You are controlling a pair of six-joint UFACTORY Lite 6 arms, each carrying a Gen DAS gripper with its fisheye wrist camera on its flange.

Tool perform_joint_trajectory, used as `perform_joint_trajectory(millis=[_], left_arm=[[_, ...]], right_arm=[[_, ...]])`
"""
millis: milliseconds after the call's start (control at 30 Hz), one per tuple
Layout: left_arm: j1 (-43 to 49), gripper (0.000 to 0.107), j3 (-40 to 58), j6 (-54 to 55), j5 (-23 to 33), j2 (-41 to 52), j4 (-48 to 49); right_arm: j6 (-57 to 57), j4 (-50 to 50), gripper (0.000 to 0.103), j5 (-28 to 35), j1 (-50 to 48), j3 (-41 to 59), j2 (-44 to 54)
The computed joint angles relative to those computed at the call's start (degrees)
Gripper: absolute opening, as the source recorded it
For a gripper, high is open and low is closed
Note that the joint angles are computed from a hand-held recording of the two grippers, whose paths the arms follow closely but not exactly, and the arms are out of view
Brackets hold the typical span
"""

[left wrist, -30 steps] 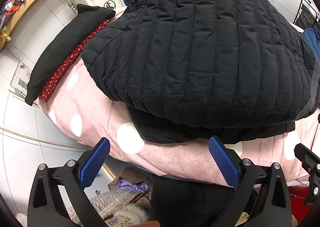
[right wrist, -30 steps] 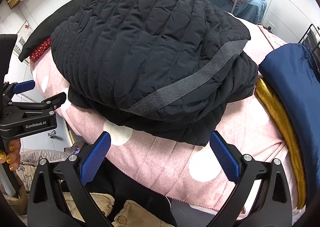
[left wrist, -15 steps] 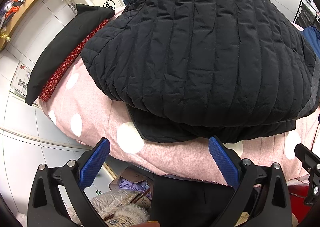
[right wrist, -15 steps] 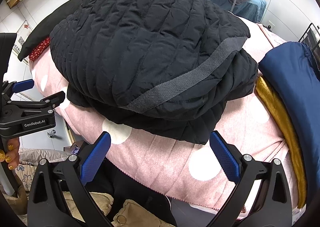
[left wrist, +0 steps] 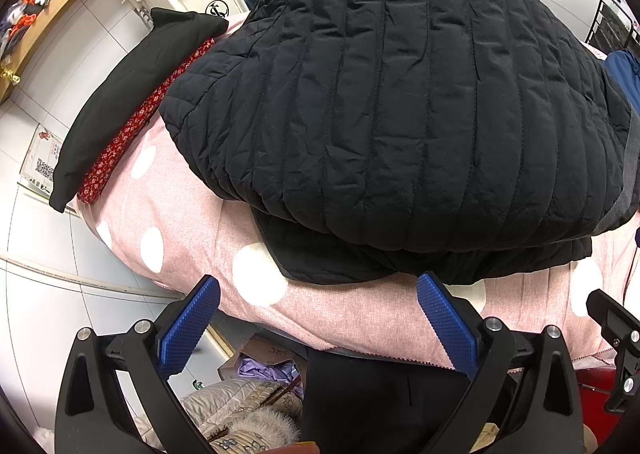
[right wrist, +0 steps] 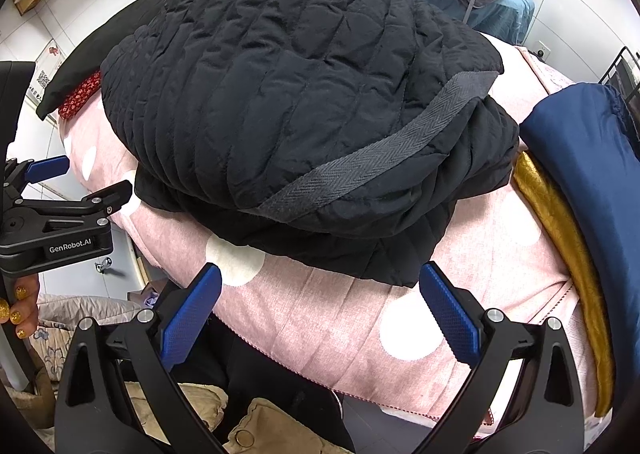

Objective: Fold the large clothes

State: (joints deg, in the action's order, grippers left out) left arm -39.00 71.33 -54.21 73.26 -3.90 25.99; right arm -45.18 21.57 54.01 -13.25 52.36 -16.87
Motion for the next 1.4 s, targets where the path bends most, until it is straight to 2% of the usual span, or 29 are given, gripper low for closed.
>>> perform_joint_trajectory(millis=[733,1000,1100,1200,1233,1333,1400], left_arm=[[-0.96,0.097,0.09,-0.31,0.18,-0.05,0.72],[-0.21,0.097,1.55,2.22,-0.02,-1.35,3.13],[4.93,0.097,0.27,6.26,-2.08,-5.13,2.53],[16.53,0.097,-2.36,13.02,-7.55,-10.64,-0.88],[22.52,0.097,-3.0,16.83,-9.82,-12.31,-4.16],[40.02,0.097,-4.6,32.76,-16.09,-14.62,-21.82],[48.14,0.097,-5.89,42.99,-17.87,-13.76,-33.81]], right_arm=[[-0.24,0.44,0.097,-0.11,-0.25,0.23,0.1],[-5.9,6.3,0.097,-0.43,-2.7,-0.18,-1.66],[-10.51,9.9,0.097,-1.65,-4.62,-2.15,-4.02],[-15.99,12.89,0.097,-5.24,-5.84,-6.48,-7.83],[-17.3,12.97,0.097,-6.71,-5.77,-8.05,-9.1],[-22.17,12.65,0.097,-10.36,-4.79,-13.37,-12.88],[-23.03,10.2,0.097,-14.1,-2.21,-17.64,-15.45]])
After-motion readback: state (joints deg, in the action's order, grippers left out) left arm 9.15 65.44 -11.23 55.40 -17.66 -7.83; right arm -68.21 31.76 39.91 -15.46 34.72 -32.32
